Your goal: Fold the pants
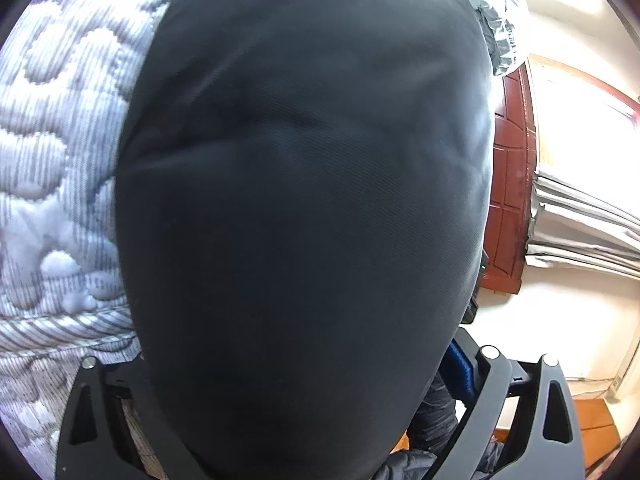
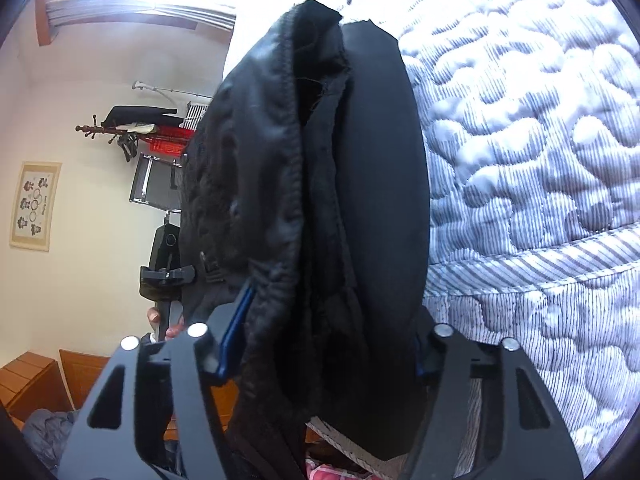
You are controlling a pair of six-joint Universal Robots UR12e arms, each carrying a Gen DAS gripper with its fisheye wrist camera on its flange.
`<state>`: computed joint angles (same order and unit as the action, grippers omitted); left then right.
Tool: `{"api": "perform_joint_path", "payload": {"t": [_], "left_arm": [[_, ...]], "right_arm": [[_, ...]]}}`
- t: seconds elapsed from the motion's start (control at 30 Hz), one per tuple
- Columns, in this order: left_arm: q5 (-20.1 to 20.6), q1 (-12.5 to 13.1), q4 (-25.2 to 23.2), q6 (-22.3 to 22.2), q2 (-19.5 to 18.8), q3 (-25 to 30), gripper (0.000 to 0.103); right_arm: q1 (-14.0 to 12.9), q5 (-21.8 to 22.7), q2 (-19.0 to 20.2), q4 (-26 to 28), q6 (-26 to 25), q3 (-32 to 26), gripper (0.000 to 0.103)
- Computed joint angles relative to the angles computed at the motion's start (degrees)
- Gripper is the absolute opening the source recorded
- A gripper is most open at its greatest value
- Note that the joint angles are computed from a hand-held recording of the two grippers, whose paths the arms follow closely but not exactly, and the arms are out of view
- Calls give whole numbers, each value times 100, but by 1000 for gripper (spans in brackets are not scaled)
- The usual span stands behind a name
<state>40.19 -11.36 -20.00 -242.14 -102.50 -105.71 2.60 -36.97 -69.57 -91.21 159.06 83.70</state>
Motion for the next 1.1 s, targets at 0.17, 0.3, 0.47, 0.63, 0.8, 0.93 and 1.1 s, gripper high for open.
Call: {"api": "perform_joint_path", "payload": {"t": [0.17, 0.3, 0.47, 0.63, 0.8, 0.93, 1.1], "left_arm": [[197, 1, -68, 51, 111, -29, 80], [382, -20, -157, 41, 181, 54, 66], [514, -33, -176, 142, 161, 96, 52], [674, -112, -89, 134, 186, 74, 43], [711, -90, 97, 146, 183, -12, 37], [783, -163, 312, 81, 198, -43, 35], [860, -207, 633, -17, 265, -197, 34]], "right_arm": [[65, -105, -123, -290, 183, 75, 49], [152, -244, -218, -564, 342, 124, 47], [251, -393, -316, -784, 532, 170, 47], [284, -442, -338, -904, 671, 198, 47], [313, -497, -323, -983, 709, 169, 47], [310, -500, -354, -1018, 680, 180, 47], [312, -519, -392, -1117, 691, 200, 47]]}}
